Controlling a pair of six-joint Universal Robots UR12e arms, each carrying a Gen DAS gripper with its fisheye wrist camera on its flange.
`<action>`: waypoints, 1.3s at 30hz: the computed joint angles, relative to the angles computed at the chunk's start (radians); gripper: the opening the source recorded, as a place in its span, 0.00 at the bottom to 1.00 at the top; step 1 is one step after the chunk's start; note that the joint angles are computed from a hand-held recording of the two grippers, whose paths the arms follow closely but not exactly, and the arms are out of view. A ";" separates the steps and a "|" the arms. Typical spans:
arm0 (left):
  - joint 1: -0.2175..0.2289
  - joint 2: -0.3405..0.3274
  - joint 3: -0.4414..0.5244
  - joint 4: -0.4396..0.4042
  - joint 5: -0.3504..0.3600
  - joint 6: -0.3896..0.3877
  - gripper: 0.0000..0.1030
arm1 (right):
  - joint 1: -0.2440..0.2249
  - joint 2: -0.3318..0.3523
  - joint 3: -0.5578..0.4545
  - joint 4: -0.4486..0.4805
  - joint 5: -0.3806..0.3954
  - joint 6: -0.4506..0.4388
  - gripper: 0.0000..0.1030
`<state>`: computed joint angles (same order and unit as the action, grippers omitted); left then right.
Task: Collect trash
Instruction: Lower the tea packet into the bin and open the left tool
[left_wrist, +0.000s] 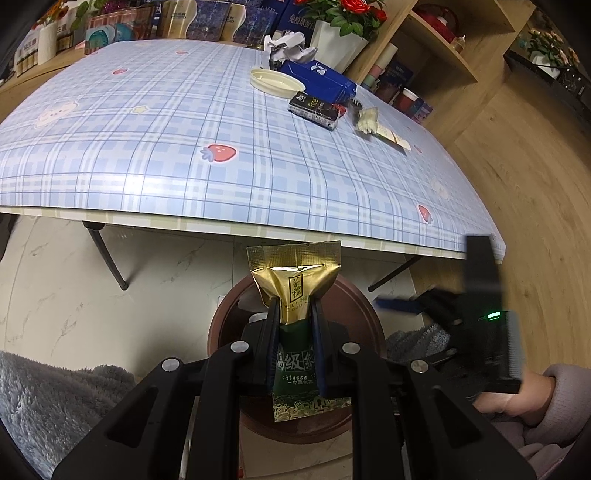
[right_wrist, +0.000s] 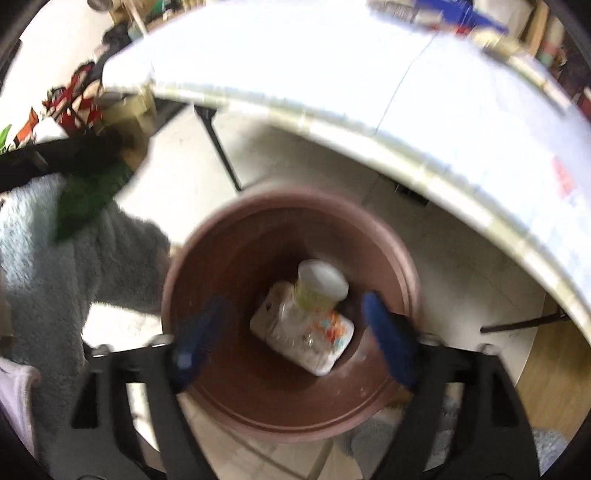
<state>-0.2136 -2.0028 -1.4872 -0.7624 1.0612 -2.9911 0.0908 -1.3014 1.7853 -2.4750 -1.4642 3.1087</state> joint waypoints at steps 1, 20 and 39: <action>0.000 -0.001 0.001 -0.002 0.001 0.001 0.16 | 0.000 -0.003 0.005 -0.033 0.001 0.004 0.86; -0.026 -0.011 0.021 -0.084 0.038 0.088 0.16 | 0.009 -0.053 0.110 -0.564 -0.239 0.126 0.94; -0.047 -0.030 0.056 -0.225 0.065 0.199 0.17 | 0.009 -0.047 0.117 -0.560 -0.254 0.134 0.94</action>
<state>-0.2606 -2.0327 -1.4313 -0.9870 1.1265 -2.7917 0.1000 -1.3486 1.9019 -3.0353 -1.7178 3.2432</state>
